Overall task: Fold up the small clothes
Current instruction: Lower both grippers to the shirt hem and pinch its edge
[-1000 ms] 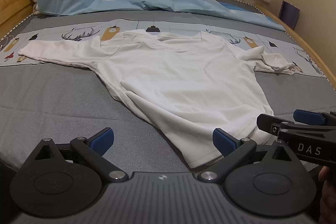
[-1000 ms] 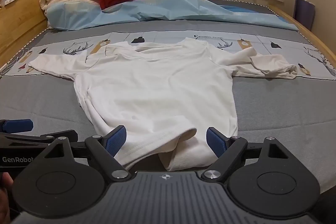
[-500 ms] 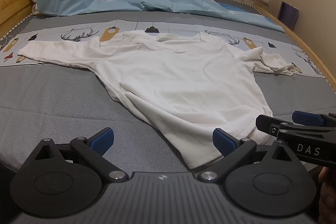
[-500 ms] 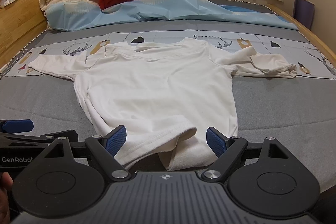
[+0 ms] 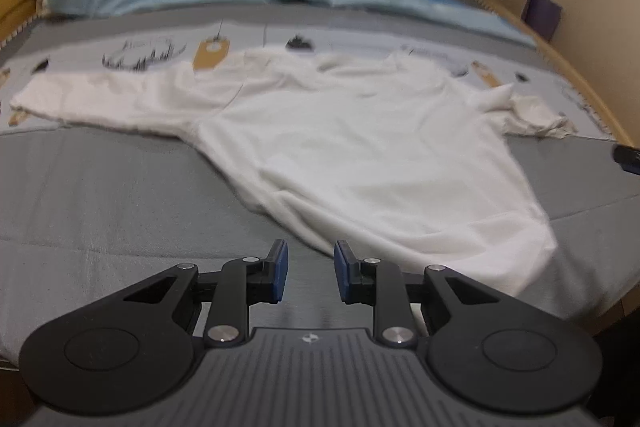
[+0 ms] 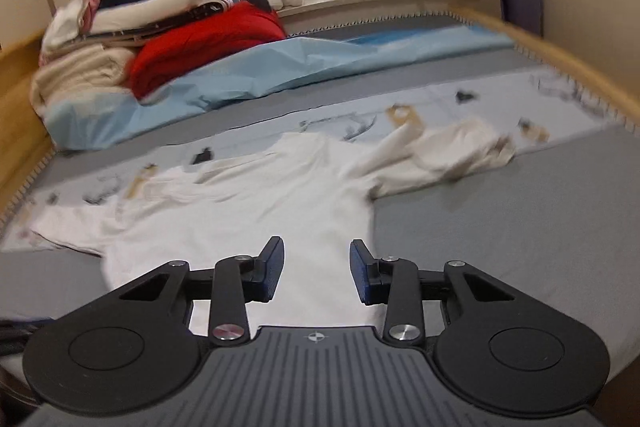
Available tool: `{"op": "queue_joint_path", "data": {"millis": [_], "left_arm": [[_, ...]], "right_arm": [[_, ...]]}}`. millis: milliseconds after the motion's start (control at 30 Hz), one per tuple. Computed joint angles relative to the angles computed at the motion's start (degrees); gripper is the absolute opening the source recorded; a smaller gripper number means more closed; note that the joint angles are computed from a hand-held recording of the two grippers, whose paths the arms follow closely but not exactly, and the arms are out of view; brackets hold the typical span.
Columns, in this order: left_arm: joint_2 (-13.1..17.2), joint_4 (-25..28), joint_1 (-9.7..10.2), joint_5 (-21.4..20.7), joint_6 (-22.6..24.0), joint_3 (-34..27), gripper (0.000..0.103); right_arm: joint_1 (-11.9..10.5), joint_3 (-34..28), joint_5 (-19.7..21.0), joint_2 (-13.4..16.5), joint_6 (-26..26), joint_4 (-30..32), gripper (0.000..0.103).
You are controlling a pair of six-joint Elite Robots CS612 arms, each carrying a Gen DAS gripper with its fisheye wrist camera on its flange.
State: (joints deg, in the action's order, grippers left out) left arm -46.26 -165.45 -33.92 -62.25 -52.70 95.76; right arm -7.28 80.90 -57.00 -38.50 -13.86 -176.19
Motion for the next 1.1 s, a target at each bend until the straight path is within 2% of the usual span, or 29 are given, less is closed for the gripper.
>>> {"op": "queue_joint_path", "data": {"millis": [67, 100, 167, 200, 267, 333, 433, 500, 567, 700, 733, 767, 867, 1000, 1067, 1100], "left_arm": [[1.1, 0.9, 1.77, -4.4, -2.0, -0.8, 0.027], [1.9, 0.6, 2.85, -8.0, -4.2, -1.3, 0.026], [3.1, 0.0, 4.06, -11.4, -6.2, -2.4, 0.024], [3.9, -0.1, 4.53, -12.7, -6.7, -3.4, 0.024], [5.1, 0.3, 5.14, -14.2, -7.4, -5.1, 0.025], [6.7, 2.1, 5.91, -15.2, -8.6, -7.5, 0.025], [8.3, 4.3, 6.83, -16.7, -11.9, -9.7, 0.025], [9.1, 3.0, 7.21, -18.0, -14.1, -10.3, 0.025], [9.7, 2.6, 7.28, -18.2, -14.1, -11.1, 0.025], [10.2, 5.3, 6.8, -16.8, -10.3, -12.6, 0.025], [10.3, 5.8, 6.54, -16.3, -9.4, -12.8, 0.021], [10.3, 5.8, 6.41, -16.0, -8.4, -12.9, 0.005], [9.6, 2.9, 6.21, -15.5, -7.7, -11.4, 0.004], [6.4, -2.3, 5.64, -12.2, -8.1, -6.4, 0.003], [4.2, -1.9, 5.36, -10.5, -9.0, -3.8, 0.003], [3.4, -0.9, 5.27, -9.7, -9.3, -2.9, 0.003]], "right_arm": [[0.0, -2.8, 0.0, 1.4, -3.2, 4.4, 0.038], [0.1, -3.6, -0.8, 1.9, -4.1, 6.8, 0.038], [0.9, -4.6, -4.5, 1.9, -5.8, 14.6, 0.038], [1.1, -5.1, -5.0, 2.0, -6.3, 18.2, 0.039], [1.5, -5.6, -4.3, 2.1, -7.6, 23.4, 0.039], [2.5, -6.2, -5.6, 2.2, -11.0, 28.1, 0.039], [3.5, -6.5, -9.6, 2.4, -14.0, 30.0, 0.04], [3.6, -7.3, -10.3, 2.8, -13.5, 31.7, 0.042], [3.4, -8.0, -10.7, 3.2, -12.3, 33.1, 0.045], [3.6, -10.0, -12.4, 4.3, -9.9, 36.5, 0.048], [3.6, -10.4, -12.4, 4.5, -9.4, 37.6, 0.048], [3.7, -10.9, -12.7, 4.7, -9.1, 38.7, 0.048], [3.9, -11.4, -13.3, 4.8, -8.4, 41.2, 0.048], [4.2, -11.2, -13.8, 4.8, -8.4, 41.5, 0.048], [4.3, -10.7, -13.6, 4.6, -9.5, 40.8, 0.036], [4.2, -10.6, -13.2, 4.5, -9.9, 40.7, 0.021]]}}
